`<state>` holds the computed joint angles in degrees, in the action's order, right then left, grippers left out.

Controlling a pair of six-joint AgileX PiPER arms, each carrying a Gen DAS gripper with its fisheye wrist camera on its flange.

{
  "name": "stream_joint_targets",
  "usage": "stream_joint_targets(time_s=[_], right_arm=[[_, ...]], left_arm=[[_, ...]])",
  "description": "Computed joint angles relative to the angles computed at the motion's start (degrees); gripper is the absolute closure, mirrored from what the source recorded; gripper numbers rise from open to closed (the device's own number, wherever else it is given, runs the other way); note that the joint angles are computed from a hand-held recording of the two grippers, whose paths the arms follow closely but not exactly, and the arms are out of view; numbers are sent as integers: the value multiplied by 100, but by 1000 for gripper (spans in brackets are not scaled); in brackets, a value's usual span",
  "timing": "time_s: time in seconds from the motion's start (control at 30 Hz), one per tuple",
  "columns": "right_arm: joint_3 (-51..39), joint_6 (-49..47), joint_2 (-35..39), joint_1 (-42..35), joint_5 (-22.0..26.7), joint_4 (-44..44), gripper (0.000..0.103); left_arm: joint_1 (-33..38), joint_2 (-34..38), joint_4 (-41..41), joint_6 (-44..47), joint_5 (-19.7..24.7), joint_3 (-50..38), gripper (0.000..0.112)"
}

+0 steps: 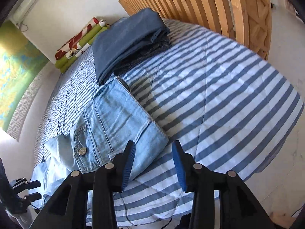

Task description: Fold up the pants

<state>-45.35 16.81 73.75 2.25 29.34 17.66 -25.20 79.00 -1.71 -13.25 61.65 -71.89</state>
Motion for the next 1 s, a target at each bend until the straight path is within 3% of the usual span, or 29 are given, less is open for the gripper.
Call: stream_joint_targets(time_s=[0.1, 0.17, 0.3, 0.4, 0.57, 0.73, 0.8, 0.87, 0.97, 1.0], right_arm=[[-754, -1350, 580, -231, 200, 667, 58], [-1412, -2212, 1122, -329, 440, 1074, 44], [-2849, -3000, 2521, -349, 965, 1329, 44], [-3492, -3420, 3219, -445, 1116, 1480, 44], [-4006, -4923, 4152, -812, 1581, 3008, 39], [-4108, -5679, 4477, -794, 1837, 3735, 39], [-4130, -5671, 4517, -813, 1939, 3876, 47], [-4130, -5513, 4492, -758, 2077, 3868, 73], [-3775, -5030, 4091, -423, 1612, 3326, 96], [-3568, -4784, 3860, -287, 1334, 3087, 97]], left_arm=[[698, -876, 18, -109, 153, 811, 70], [1199, -1336, -89, -109, 192, 1241, 70], [2463, -1854, -516, 623, 336, 1863, 70], [2828, -1833, -610, 784, 241, 2178, 70], [3268, -1454, -828, 983, -44, 2399, 70], [3488, -1198, -854, 1077, -270, 2453, 70], [3541, -1222, -917, 1156, -281, 2474, 70], [3511, -1230, -889, 1171, -299, 2511, 70], [3454, -1201, -769, 1206, -372, 2618, 70], [3471, -1201, -749, 1235, -400, 2664, 70]])
